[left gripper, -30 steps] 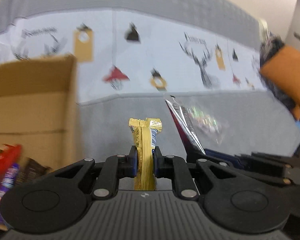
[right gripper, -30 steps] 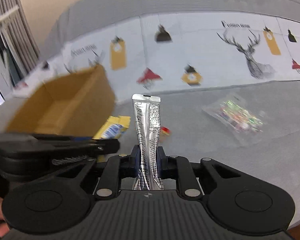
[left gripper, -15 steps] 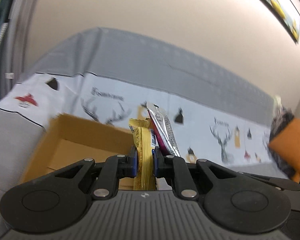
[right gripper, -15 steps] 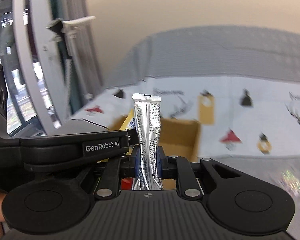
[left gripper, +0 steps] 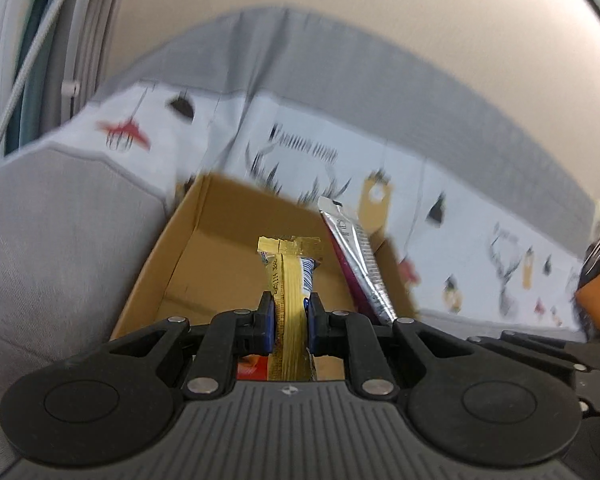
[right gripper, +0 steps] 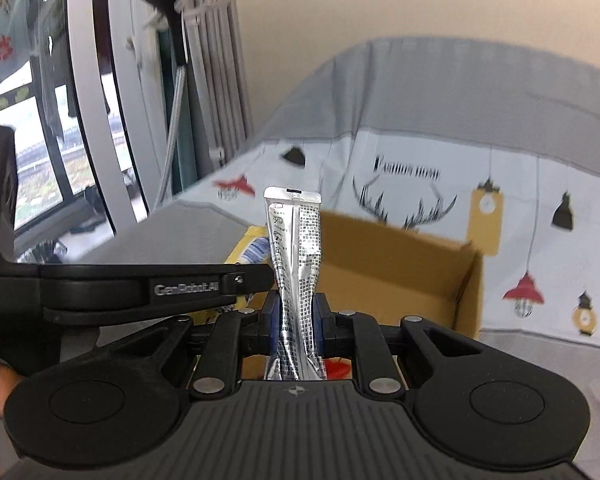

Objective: Organize snacks
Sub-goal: 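Carry the wafer and silver packet over the box and open both tools, then grasp the small red-wrapped candy with the left tool while the right tool grasps the clear candy bag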

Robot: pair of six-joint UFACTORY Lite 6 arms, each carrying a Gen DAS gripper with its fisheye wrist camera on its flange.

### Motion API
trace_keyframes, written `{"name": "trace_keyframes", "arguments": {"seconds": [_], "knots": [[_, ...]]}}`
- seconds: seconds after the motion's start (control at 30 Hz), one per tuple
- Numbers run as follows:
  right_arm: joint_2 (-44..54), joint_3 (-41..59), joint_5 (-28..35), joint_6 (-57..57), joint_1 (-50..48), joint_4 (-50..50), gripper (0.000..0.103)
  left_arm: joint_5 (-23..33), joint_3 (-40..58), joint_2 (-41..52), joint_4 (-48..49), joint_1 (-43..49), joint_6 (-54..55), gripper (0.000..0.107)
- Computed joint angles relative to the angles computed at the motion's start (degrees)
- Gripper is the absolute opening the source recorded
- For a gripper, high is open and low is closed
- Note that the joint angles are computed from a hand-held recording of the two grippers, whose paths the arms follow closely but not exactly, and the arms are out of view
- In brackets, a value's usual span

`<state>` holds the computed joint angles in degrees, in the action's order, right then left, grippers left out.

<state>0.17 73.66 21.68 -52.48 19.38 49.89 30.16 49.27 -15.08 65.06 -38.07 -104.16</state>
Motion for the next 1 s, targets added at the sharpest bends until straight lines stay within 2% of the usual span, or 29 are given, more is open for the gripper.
{"name": "trace_keyframes", "arguments": {"seconds": [0.1,0.23,0.37,0.57,0.6,0.63,0.7,0.73,0.77,0.83,0.97,1.0], "knots": [[3.7,-0.1,-1.0,2.0,0.7,-1.1,0.018,-5.6,-2.4,2.9,0.3,3.9,-0.8,0.017],[7.8,-0.8,-2.8,4.2,1.1,-3.0,0.018,-9.3,-4.2,6.2,3.4,6.8,-4.1,0.017],[11.4,-0.6,-3.3,9.7,1.9,-8.9,0.018,-10.5,-3.6,10.8,3.8,8.3,-4.1,0.017],[13.3,-0.7,-0.5,4.8,0.9,-2.3,0.02,-10.9,-4.8,10.9,4.2,8.8,-5.1,0.018],[13.4,-0.2,0.8,4.2,0.6,-1.5,0.024,-10.1,-5.2,10.1,5.1,8.4,-6.6,0.028],[13.5,0.3,2.2,3.6,0.0,-0.2,0.031,-9.0,-5.0,9.5,4.2,7.9,-6.5,0.06],[11.7,-1.1,4.3,-1.3,-1.7,5.7,0.079,-6.6,-5.7,6.9,8.2,6.0,-12.2,0.09],[9.5,-3.2,5.2,-6.3,-3.0,10.7,0.086,-4.9,-5.4,6.2,9.1,4.4,-13.4,0.095],[7.7,-4.6,5.8,-9.2,-4.0,13.3,0.09,-1.9,-4.3,6.0,8.1,2.2,-12.6,0.095],[3.2,-8.1,7.1,-13.1,-6.6,16.0,0.09,3.7,-1.3,6.9,7.2,-2.7,-11.3,0.095],[-5.0,-15.1,11.3,-21.0,-15.0,21.4,0.09,7.7,5.6,11.1,6.3,-10.1,-10.1,0.095],[-6.6,-16.5,12.9,-22.6,-17.7,22.5,0.09,10.3,7.7,13.0,7.2,-13.0,-11.8,0.095]]}}
